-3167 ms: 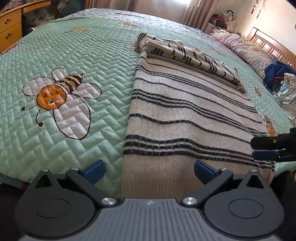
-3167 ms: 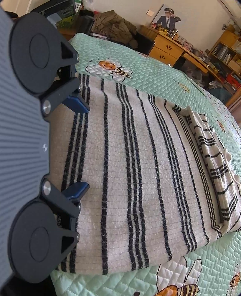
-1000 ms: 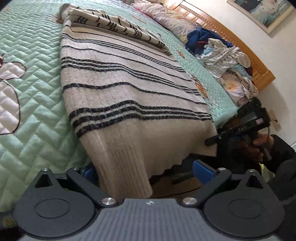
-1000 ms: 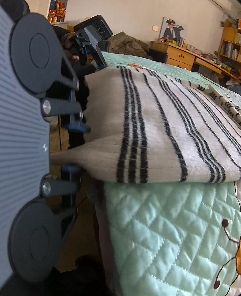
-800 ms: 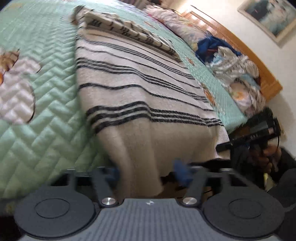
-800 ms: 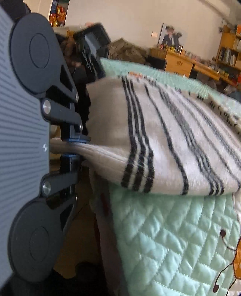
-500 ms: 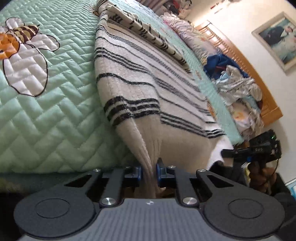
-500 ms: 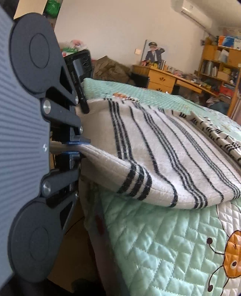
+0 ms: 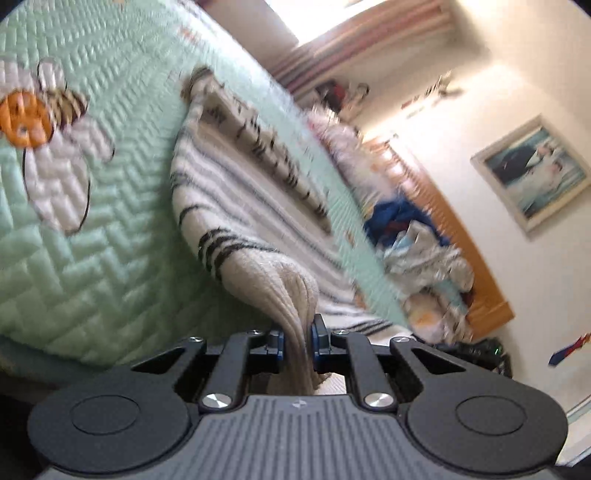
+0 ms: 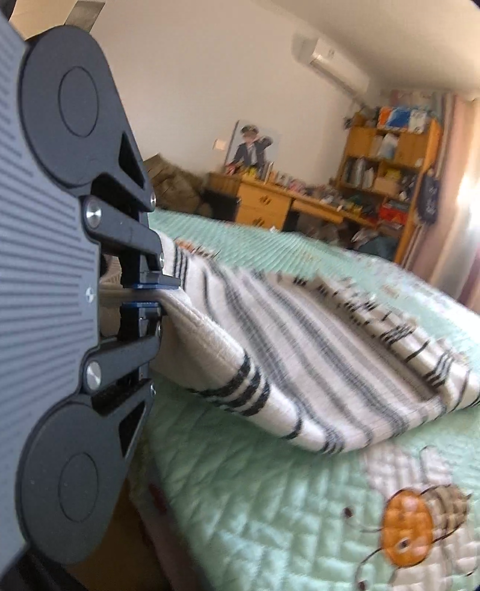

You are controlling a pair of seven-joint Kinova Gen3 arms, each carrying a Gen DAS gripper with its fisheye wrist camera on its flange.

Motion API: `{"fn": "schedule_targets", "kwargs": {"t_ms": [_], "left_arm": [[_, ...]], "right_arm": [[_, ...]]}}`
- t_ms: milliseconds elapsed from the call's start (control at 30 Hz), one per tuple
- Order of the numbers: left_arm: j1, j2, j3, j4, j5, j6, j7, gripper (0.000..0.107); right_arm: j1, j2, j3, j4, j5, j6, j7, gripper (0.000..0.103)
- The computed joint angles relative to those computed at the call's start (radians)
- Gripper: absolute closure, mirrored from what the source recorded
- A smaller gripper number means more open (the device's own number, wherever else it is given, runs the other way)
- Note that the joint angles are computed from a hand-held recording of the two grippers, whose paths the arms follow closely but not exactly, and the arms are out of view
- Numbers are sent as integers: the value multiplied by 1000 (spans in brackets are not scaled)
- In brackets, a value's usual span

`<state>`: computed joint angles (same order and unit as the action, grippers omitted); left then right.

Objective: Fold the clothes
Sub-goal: 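Lift the hem with both grippers and fold it toward the collar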

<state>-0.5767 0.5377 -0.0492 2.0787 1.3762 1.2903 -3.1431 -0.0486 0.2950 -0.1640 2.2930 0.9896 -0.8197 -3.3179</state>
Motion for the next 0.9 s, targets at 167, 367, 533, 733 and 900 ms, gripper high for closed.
{"fn": "schedule_targets", "kwargs": {"t_ms": [167,367,533,733,900], "left_arm": [[5,-12,11,0,43,35,5,94],[22,-34,6,12,72,57,-4,94],[28,-26,1,-7,90,66,26,94],[74,-46,27,-121,137,20,112,94],[133,-48,64,-286,171,-79,207,94]], "right_arm": [[9,-5,7,-14,-40,-31,24,96],[7,-17,14,-2,-107,-64,70,96],[10,-4,13,-5,-143,-75,76,96],[16,11,13,-93,-138,-53,54,96],[29,38,20,-259,-83,29,-25,96]]}}
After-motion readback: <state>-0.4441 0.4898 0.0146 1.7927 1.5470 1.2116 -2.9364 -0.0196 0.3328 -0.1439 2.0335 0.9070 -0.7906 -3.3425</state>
